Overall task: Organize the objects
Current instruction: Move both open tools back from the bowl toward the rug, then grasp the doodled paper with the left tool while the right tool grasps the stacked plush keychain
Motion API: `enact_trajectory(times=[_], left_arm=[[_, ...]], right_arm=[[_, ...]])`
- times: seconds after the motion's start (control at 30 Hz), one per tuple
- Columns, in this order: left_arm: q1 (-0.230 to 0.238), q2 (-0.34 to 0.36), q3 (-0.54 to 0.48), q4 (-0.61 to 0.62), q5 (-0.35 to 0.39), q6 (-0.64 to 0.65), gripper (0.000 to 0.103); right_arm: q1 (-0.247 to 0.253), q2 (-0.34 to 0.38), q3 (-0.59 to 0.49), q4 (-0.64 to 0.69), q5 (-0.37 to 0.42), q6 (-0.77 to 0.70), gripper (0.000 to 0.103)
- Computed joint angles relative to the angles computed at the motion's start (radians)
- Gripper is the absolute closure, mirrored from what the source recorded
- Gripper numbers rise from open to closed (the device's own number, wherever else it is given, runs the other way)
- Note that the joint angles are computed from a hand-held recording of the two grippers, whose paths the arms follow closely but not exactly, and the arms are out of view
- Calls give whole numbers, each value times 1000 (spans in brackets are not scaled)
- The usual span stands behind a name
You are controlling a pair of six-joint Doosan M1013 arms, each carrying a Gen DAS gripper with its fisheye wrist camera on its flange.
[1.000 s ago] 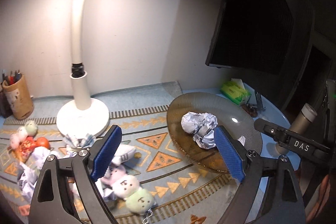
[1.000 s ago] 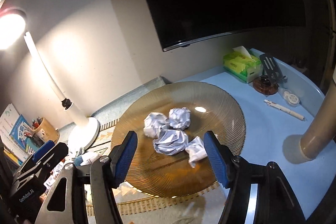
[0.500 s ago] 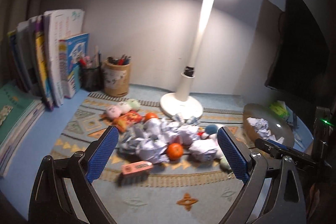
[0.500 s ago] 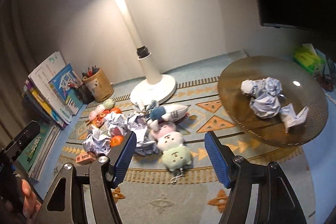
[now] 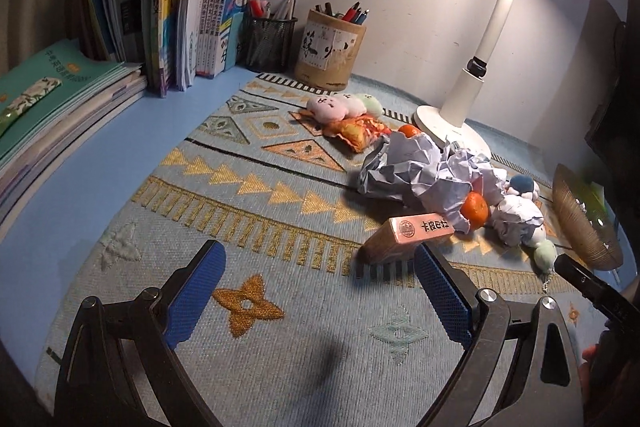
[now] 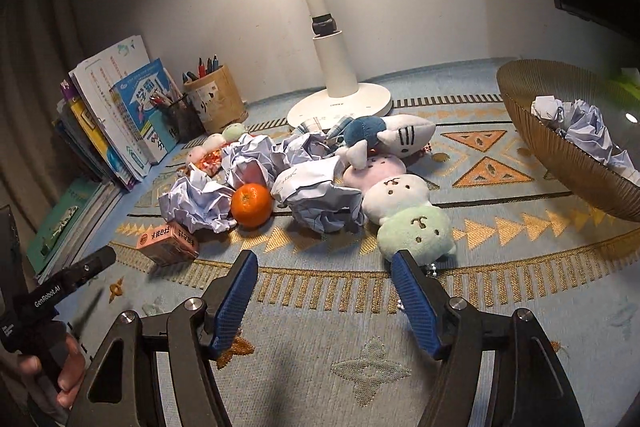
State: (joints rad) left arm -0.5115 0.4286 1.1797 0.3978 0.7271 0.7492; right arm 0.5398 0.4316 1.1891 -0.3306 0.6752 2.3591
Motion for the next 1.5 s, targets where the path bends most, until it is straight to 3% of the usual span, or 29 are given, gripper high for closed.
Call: enact_trajectory(times=[0.07, 0.4, 0.47, 0.6, 0.8, 0.97, 1.1, 1.17, 1.2, 1.3, 1.37, 1.5], left_arm=[[-6, 5, -8, 1, 18, 24, 8], [-36, 8, -18, 85, 38, 53, 8], [-35, 10, -28, 37, 18, 94, 8], [-28, 37, -98, -209, -24, 307, 8], [-51, 176, -350, -415, 107, 606, 8], [-58, 327, -594, -445, 297, 630, 9], [-65, 387, -691, -436, 358, 647, 13], [-70, 412, -733, -421, 388, 649, 15], [-71, 421, -747, -417, 398, 649, 15], [-71, 432, -760, -410, 399, 656, 31], [-65, 440, -776, -455, 415, 669, 41], [-71, 415, -730, -442, 377, 687, 44]], right_arm=[[-6, 0, 2, 4, -1, 21, 20], [-21, -33, 56, -82, -39, 243, 19], [-24, -34, 56, -80, -27, 262, 19], [-42, -9, 8, 44, 65, 128, 19], [-52, 42, -114, 55, 256, -128, 19], [-74, 72, -163, 117, 310, -295, 20], [-91, 93, -181, 182, 304, -400, 23], [-93, 107, -195, 187, 313, -425, 33], [-92, 115, -203, 180, 320, -425, 35], [-102, 121, -200, 218, 307, -432, 40], [-104, 113, -187, 235, 281, -449, 54], [-89, 108, -183, 198, 278, -439, 56]])
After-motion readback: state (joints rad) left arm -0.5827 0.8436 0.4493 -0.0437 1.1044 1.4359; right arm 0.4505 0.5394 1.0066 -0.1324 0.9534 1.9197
